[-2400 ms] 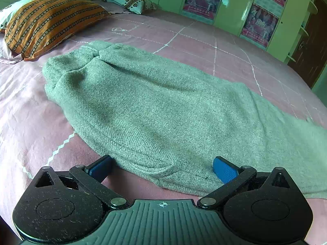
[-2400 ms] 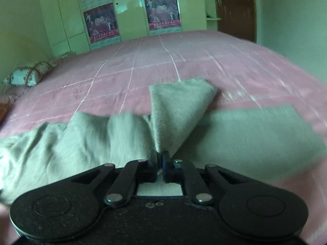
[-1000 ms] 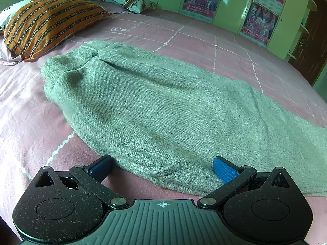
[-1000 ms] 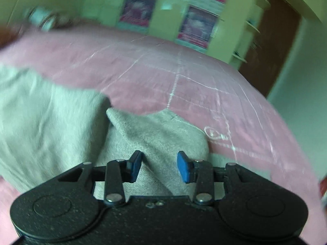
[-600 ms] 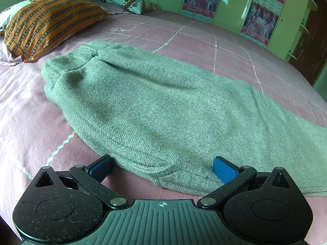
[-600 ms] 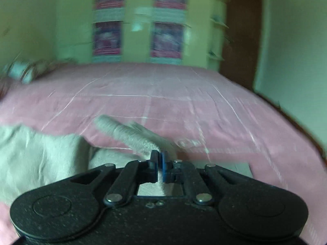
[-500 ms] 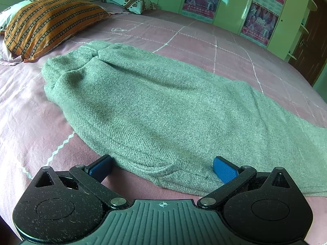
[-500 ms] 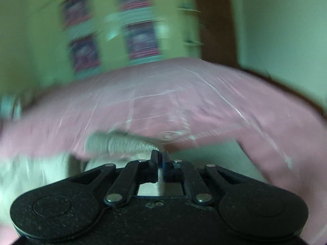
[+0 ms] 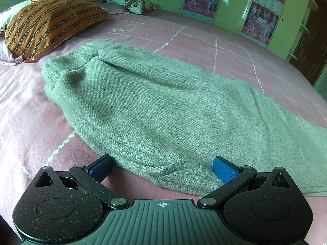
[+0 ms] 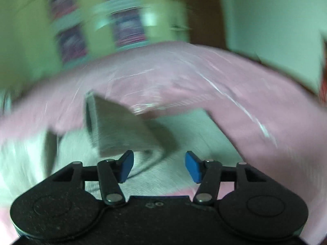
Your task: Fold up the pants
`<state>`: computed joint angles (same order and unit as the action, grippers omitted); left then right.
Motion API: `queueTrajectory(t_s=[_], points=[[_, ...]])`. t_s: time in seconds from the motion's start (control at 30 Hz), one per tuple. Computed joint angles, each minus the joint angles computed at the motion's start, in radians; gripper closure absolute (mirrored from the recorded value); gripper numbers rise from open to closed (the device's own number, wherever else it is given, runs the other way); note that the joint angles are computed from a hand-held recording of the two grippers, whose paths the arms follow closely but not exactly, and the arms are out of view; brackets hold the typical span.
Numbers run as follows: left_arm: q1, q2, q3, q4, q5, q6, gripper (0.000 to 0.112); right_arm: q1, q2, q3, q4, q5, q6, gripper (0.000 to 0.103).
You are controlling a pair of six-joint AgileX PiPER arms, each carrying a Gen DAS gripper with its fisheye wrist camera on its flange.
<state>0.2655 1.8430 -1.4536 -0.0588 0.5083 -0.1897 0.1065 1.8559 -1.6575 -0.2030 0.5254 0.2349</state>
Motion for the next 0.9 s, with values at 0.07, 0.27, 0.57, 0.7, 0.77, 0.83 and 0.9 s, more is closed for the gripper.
queueTrajectory(t_s=[0.07,0.27,0.57,0.7,0.77,0.83,0.9], points=[[0.000,0.000,0.000,0.001,0.000,0.001,0.009,0.043,0.026,-0.018,-0.104,-0.018,-0.001,0.055],[0.000,-0.001,0.001,0.000,-0.001,0.000,0.009,0.166,0.065,-0.040,-0.502,-0.048,0.012,0.055],[0.000,-0.001,0.003,-0.002,-0.002,0.004,0.009,-0.101,0.053,-0.121,0.204,-0.083,0.254,0.103],[0.003,-0.002,0.004,-0.012,-0.003,0.013,0.009,-0.238,0.116,-0.137,0.557,0.047,0.180,0.089],[0.002,-0.002,0.005,-0.009,-0.003,0.008,0.009,-0.265,0.086,-0.062,0.694,-0.006,0.047,0.089],[-0.003,-0.001,0.003,0.009,-0.002,-0.007,0.009,-0.280,0.078,-0.029,0.790,-0.034,-0.027,0.088],[-0.004,0.000,0.002,0.015,-0.001,-0.010,0.009,-0.293,0.102,-0.057,0.846,-0.005,-0.031,0.088]])
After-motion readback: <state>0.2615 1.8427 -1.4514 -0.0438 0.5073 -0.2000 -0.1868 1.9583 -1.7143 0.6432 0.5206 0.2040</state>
